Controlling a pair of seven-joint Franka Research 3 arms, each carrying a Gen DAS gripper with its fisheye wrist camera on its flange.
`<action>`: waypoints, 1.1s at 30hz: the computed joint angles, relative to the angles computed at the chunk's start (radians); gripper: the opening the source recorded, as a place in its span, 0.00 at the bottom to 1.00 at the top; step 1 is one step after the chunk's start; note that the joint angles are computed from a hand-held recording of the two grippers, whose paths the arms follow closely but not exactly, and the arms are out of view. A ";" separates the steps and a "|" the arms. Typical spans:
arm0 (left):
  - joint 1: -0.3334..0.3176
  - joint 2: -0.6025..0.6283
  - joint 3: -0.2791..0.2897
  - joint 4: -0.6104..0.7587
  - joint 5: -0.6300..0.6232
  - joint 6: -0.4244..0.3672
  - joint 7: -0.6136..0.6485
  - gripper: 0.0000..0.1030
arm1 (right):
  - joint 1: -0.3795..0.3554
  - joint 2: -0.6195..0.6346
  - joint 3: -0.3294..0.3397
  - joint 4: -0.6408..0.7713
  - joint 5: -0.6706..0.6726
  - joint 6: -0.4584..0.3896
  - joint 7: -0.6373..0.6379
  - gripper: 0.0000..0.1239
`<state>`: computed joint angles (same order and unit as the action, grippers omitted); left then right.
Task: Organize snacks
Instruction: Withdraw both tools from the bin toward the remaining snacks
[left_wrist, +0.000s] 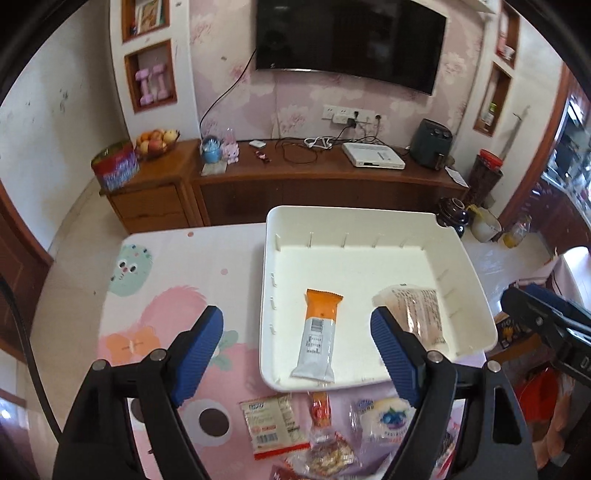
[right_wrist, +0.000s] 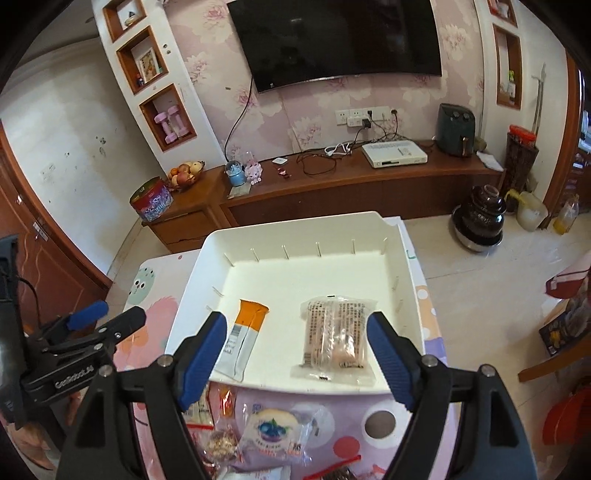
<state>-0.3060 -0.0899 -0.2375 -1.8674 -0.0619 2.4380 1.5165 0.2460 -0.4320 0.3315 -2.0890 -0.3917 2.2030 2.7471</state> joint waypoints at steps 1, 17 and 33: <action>-0.002 -0.023 0.002 -0.012 -0.014 -0.007 0.013 0.79 | 0.001 -0.004 0.009 0.006 -0.006 -0.014 0.003 0.64; -0.079 -0.293 0.062 -0.173 -0.091 -0.032 0.170 0.85 | 0.044 -0.066 0.083 0.094 -0.018 -0.147 -0.029 0.72; -0.172 -0.662 0.168 -0.537 -0.178 -0.156 0.300 0.90 | 0.177 -0.204 0.199 -0.052 0.111 -0.236 -0.026 0.71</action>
